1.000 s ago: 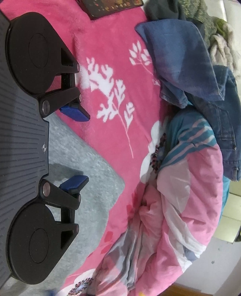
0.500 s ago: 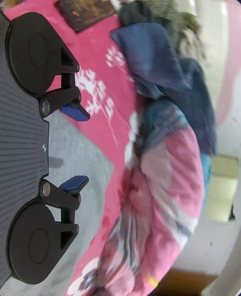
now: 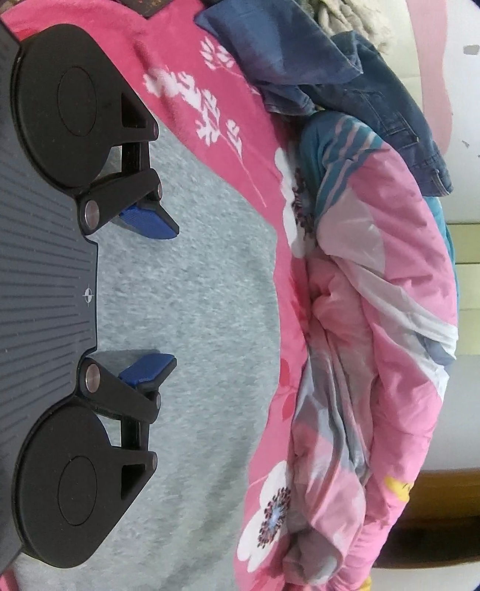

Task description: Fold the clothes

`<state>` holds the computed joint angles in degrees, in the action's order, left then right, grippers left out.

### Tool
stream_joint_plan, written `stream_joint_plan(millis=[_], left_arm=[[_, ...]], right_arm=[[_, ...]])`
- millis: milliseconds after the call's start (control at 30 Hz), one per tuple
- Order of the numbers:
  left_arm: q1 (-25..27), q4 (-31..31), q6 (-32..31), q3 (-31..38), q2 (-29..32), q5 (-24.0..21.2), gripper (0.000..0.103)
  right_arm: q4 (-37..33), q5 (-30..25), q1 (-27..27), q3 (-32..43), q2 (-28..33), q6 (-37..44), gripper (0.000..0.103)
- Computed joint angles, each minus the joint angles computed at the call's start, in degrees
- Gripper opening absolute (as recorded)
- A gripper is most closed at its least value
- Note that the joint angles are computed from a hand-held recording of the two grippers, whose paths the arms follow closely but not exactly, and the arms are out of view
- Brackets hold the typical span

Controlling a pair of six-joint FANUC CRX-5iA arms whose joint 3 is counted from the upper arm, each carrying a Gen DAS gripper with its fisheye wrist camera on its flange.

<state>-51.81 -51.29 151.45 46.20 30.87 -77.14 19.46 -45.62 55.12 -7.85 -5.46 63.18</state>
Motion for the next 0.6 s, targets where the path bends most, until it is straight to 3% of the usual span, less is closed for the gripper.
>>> stream_joint_plan(millis=[100, 200, 367, 500, 600], left_arm=[[0.1, 0.5, 0.4, 0.9, 0.3, 0.0, 0.069], [-0.1, 0.5, -0.2, 1.9, 1.0, 0.2, 0.074], [0.2, 1.4, -2.5, 4.8, 2.8, -1.0, 0.08], [0.6, 2.6, -3.1, 6.3, 3.7, -1.8, 0.085], [1.1, 3.9, -2.2, 6.2, 3.6, -1.0, 0.093]], right_arm=[[0.8, 2.0, -0.5, 0.7, -0.5, 1.9, 0.024], [5.3, 5.0, -2.5, 1.1, 1.3, -3.3, 0.025], [0.8, 2.5, -5.2, 4.6, 5.0, -5.8, 0.025], [-0.1, 2.5, -2.3, 1.1, 2.2, 0.1, 0.025], [-5.0, 2.1, -1.7, 2.8, 0.9, 10.6, 0.025]])
